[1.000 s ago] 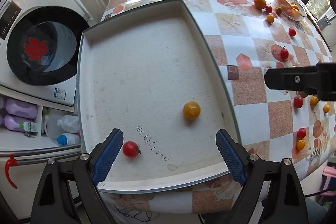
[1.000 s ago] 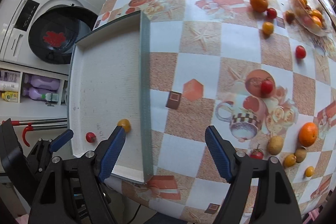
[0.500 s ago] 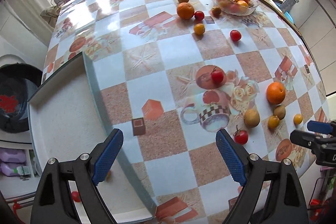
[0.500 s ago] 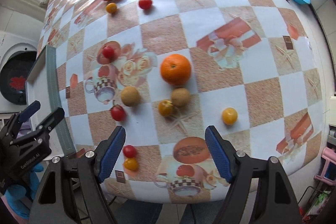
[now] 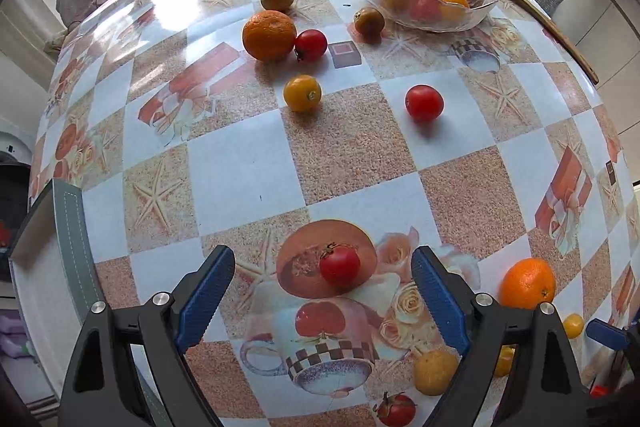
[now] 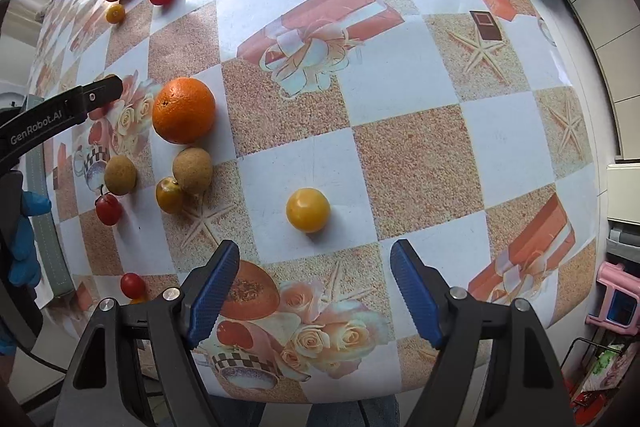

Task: Organize fruits
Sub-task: 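Move both tools back over the table toward more tomatoes, then grasp a red tomato with the left tool while the right tool grasps a yellow tomato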

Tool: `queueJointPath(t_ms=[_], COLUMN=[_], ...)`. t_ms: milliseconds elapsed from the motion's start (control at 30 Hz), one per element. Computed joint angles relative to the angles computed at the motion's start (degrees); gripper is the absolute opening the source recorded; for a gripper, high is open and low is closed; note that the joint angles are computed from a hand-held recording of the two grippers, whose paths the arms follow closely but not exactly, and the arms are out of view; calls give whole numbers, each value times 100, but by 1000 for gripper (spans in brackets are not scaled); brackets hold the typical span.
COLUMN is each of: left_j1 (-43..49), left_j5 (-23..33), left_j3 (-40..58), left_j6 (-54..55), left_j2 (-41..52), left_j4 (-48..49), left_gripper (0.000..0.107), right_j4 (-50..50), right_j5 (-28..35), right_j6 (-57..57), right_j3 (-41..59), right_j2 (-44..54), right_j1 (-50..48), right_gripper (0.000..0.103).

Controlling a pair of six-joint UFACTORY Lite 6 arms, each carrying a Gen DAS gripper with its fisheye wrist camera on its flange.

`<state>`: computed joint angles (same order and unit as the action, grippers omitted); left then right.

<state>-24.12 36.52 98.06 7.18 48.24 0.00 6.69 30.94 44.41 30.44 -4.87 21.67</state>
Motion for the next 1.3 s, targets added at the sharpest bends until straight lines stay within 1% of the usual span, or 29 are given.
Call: queueJointPath(t_ms=[67, 233, 267, 300, 333, 400, 433, 467, 500, 567, 667, 800, 1033, 1067, 1200, 1300], left_j1=[0, -38, -46, -36, -55, -145, -186, -247, -282, -262, -12, 308, 917, 953, 1318, 1582], left_j5=[10, -82, -63, -34, -3, -49, -54, -26, 16, 110, 239, 320, 456, 492, 500, 497], left_j3=[43, -23, -32, -49, -71, -235, -295, -304, -312, -347, -559, -938, -1377, -1257, -1424, -1486], left_j6=[-116, -267, -266, -99, 58, 206, 355, 429, 510, 752, 1240, 1577, 2042, 2015, 2239, 2362], left_j2=[89, 48, 36, 8, -22, -166, -221, -250, -265, -328, -595, -1043, -1677, -1622, -1820, -1884], left_j4=[58, 196, 190, -10, -226, -298, -380, -399, -431, -712, -1281, -1625, -1780, -1761, -1872, -1954], left_gripper=[91, 91, 88, 78, 72, 48, 40, 26, 19, 19, 19, 19, 19, 19, 19, 19], right_j4=[2, -240, -297, -448, -612, -730, -744, -767, -780, -492, 193, 287, 224, 193, 151, 106], right_j5=[-185, -249, -226, -160, -68, 86, 162, 197, 217, 100, -146, -76, 117, 132, 130, 264], right_j6=[-108, -37, 48, 185, 366, 543, 583, 609, 628, 445, -112, -176, -174, -97, -159, -165], right_j3=[242, 523, 597, 661, 761, 997, 1074, 1117, 1134, 1094, 786, 823, 1138, 1088, 1476, 1763], right_j2=[418, 745, 813, 856, 913, 1030, 1048, 1078, 1081, 1024, 622, 346, 288, 190, 511, 608], right_j1=[8, 42, 94, 130, 215, 359, 404, 412, 401, 318, 20, -16, 119, 203, 305, 418], right_gripper=[81, 80, 74, 65, 59, 35, 30, 22, 22, 22, 22, 22, 22, 22, 22, 22])
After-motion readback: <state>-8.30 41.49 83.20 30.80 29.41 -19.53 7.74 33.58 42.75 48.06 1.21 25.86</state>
